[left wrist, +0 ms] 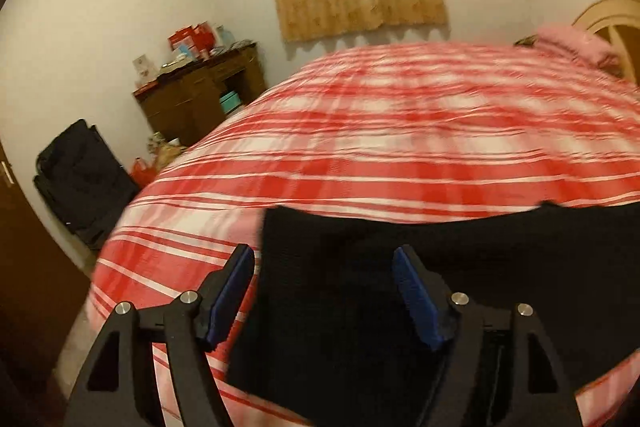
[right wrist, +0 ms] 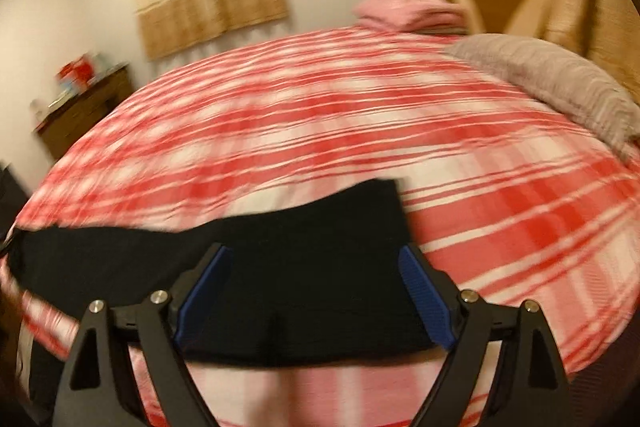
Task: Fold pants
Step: 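Move the open left gripper toward the folded pants edge, then lower the right gripper onto the pants end and close it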
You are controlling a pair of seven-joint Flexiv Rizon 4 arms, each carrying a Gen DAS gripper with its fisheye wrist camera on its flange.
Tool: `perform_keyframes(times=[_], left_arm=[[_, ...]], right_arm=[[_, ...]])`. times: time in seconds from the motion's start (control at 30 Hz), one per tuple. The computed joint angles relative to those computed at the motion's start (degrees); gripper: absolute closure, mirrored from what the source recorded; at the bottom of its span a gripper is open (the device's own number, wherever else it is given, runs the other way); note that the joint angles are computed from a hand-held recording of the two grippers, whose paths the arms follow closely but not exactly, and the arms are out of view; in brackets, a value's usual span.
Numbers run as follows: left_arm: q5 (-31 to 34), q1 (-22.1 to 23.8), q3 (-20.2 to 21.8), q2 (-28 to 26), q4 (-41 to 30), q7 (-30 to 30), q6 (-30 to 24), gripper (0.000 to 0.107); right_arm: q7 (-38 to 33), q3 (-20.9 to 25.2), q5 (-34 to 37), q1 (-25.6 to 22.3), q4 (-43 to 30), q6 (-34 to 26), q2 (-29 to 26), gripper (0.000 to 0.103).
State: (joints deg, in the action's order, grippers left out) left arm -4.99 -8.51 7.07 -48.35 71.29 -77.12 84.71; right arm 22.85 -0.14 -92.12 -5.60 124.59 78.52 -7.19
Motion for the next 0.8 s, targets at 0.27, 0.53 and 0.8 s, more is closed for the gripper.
perform_keyframes(times=[0.27,0.53,0.8], left_arm=[[-2.2,0.3,-9.2,1.8,5.9,5.1,1.3,0.029],[-3.4,-3.0,-6.5,-1.4,4.6,1.8,0.9,0.028],[-3.8,-3.0,-6.6,-0.5,6.6,1.1,1.8,0.027]], right_arm=[[2.9,-1.4,0.8,-3.7,1.2,5.1,-0.3,0.039],[-2.5,-1.6,5.2,-2.9,1.1,1.4,-1.3,0.053],[-6.7,-3.3,11.8,-1.6,-1.6,0.9,-4.4,0.057]])
